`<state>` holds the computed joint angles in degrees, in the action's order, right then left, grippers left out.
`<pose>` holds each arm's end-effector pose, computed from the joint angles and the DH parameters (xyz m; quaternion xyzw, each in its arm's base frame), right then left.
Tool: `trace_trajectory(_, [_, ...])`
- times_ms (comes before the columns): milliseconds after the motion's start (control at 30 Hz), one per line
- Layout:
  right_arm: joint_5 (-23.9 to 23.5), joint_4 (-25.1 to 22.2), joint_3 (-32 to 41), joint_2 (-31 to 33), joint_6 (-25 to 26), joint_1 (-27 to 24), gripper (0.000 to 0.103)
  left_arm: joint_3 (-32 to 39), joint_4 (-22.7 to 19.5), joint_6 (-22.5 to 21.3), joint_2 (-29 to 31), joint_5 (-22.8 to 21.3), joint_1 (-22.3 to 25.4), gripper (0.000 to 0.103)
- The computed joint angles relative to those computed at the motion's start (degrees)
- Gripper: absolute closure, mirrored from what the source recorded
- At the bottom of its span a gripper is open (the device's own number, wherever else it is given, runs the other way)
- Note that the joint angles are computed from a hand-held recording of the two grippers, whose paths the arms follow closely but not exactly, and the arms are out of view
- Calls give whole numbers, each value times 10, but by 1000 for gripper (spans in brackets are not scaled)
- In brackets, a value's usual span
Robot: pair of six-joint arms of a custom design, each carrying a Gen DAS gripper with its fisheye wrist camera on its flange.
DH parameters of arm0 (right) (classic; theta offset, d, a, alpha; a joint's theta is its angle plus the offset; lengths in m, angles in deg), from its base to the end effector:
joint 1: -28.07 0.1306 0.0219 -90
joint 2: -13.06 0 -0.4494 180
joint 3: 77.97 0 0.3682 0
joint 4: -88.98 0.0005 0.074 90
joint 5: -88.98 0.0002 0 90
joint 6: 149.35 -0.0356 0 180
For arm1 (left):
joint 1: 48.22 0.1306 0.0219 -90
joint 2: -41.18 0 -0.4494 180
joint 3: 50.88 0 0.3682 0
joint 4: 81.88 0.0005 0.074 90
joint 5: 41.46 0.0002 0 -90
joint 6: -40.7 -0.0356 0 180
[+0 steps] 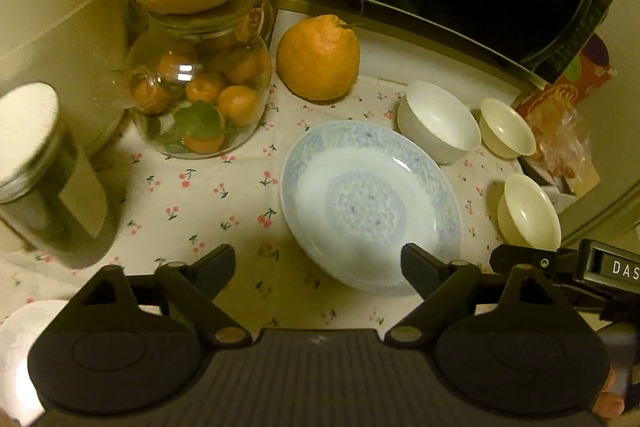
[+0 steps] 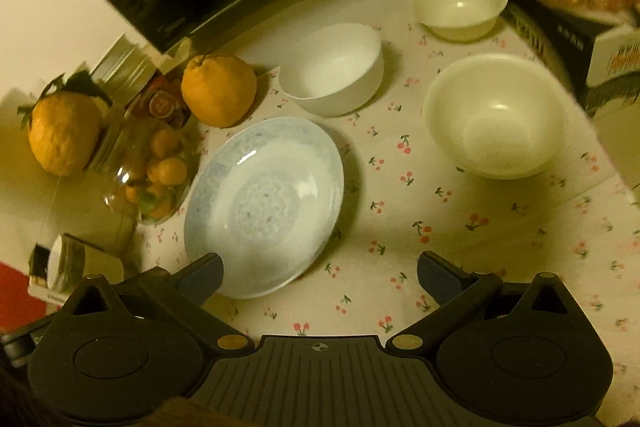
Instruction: Organize plates and bowls
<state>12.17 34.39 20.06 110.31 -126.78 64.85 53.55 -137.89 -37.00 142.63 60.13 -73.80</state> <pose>0.4143 0.2989 0.4936 0.2840 0.9012 0.1764 0.2757 0.4875 -0.2418 0.5031 0.1409 0.9335 -0.1930 0.2673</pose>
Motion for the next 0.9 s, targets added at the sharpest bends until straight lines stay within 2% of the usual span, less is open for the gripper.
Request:
trace_trajectory(267, [-21, 118, -61, -10, -16, -22, 1, -21, 54, 17, 15, 2, 3, 41])
trace_trajectory(500, [-11, 171, -80, -6, -26, -32, 7, -30, 79, 33, 26, 3, 9, 56])
trace_trajectory(567, [-9, 175, -81, -3, -31, -34, 12, -32, 84, 39, 29, 2, 9, 60])
trace_trajectory(700, [-5, 191, -92, -1, -40, -36, 29, -29, 88, 60, 35, 10, 10, 68])
trace_trajectory(800, [-4, 204, -99, 1, -48, -38, 44, -29, 93, 65, 38, 11, 9, 72])
trace_trajectory(867, [-2, 202, -100, 3, -50, -39, 60, -29, 95, 68, 40, 7, 9, 77])
trace_trajectory(900, [1, 202, -101, 3, -52, -38, 62, -30, 96, 72, 41, 5, 9, 81])
